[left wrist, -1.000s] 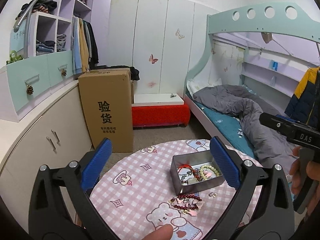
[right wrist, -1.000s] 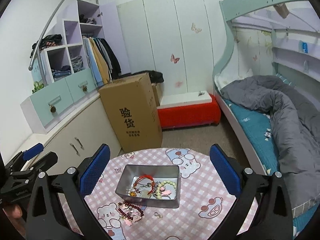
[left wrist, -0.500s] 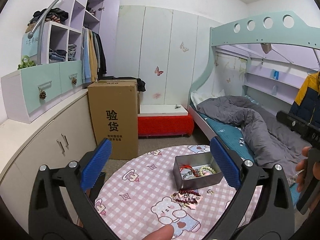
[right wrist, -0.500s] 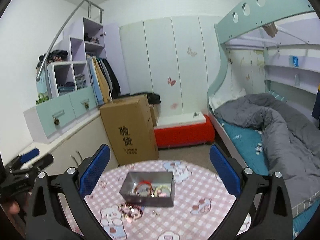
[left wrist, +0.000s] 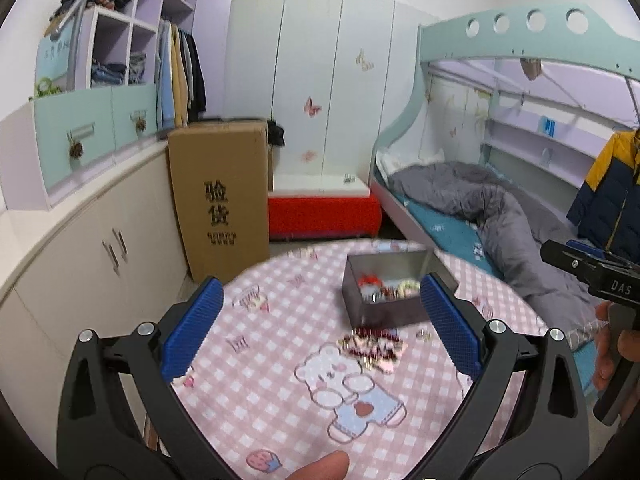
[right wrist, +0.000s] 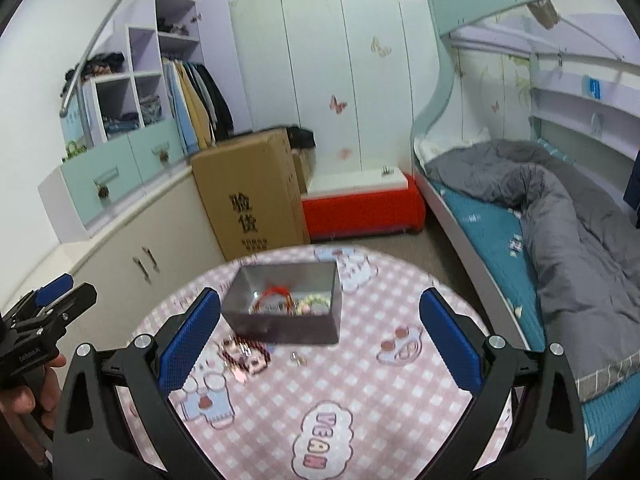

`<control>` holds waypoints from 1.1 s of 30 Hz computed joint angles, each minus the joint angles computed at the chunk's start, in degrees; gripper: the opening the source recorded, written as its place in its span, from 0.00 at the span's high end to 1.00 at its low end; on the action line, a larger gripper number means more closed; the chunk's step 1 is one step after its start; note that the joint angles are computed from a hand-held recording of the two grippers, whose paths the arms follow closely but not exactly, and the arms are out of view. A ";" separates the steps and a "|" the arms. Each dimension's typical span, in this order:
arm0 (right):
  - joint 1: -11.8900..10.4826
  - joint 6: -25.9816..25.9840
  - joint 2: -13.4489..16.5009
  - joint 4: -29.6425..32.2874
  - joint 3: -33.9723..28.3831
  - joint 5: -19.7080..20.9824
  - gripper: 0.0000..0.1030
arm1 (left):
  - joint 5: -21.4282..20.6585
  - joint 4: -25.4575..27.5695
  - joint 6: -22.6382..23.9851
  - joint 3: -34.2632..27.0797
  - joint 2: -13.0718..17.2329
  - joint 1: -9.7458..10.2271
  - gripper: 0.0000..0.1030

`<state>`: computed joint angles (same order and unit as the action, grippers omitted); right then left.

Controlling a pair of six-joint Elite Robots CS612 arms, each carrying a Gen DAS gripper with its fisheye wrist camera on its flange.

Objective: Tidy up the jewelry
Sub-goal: 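Move both tools back toward the remaining red beads and charms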

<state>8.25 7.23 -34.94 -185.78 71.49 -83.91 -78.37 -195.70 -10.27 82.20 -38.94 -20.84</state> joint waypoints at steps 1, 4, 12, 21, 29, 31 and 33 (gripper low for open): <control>-0.01 0.02 0.14 0.94 -0.04 0.11 0.07 | -0.38 0.73 -0.05 -0.04 0.11 0.01 0.06; -0.10 -0.40 0.47 4.01 -0.18 0.54 0.07 | -1.93 5.13 0.09 -0.80 0.92 -0.17 0.06; -0.18 -1.26 1.48 10.99 -1.11 2.12 0.07 | -3.69 19.59 -0.60 -6.91 5.07 -0.71 0.06; -0.39 -2.06 2.70 15.63 -2.81 3.77 0.07 | -5.75 30.49 -1.95 -14.14 8.99 -0.64 0.14; -0.43 -2.42 3.63 18.03 -3.94 4.99 0.07 | -8.50 27.60 -0.80 -12.13 8.32 0.59 0.48; -0.24 -2.81 4.00 18.85 -4.54 5.66 0.07 | -8.30 27.46 -1.43 -12.22 8.32 0.67 0.46; -0.05 -3.19 4.23 19.28 -5.00 6.09 0.07 | -8.27 28.10 -1.67 -12.75 8.51 0.71 0.35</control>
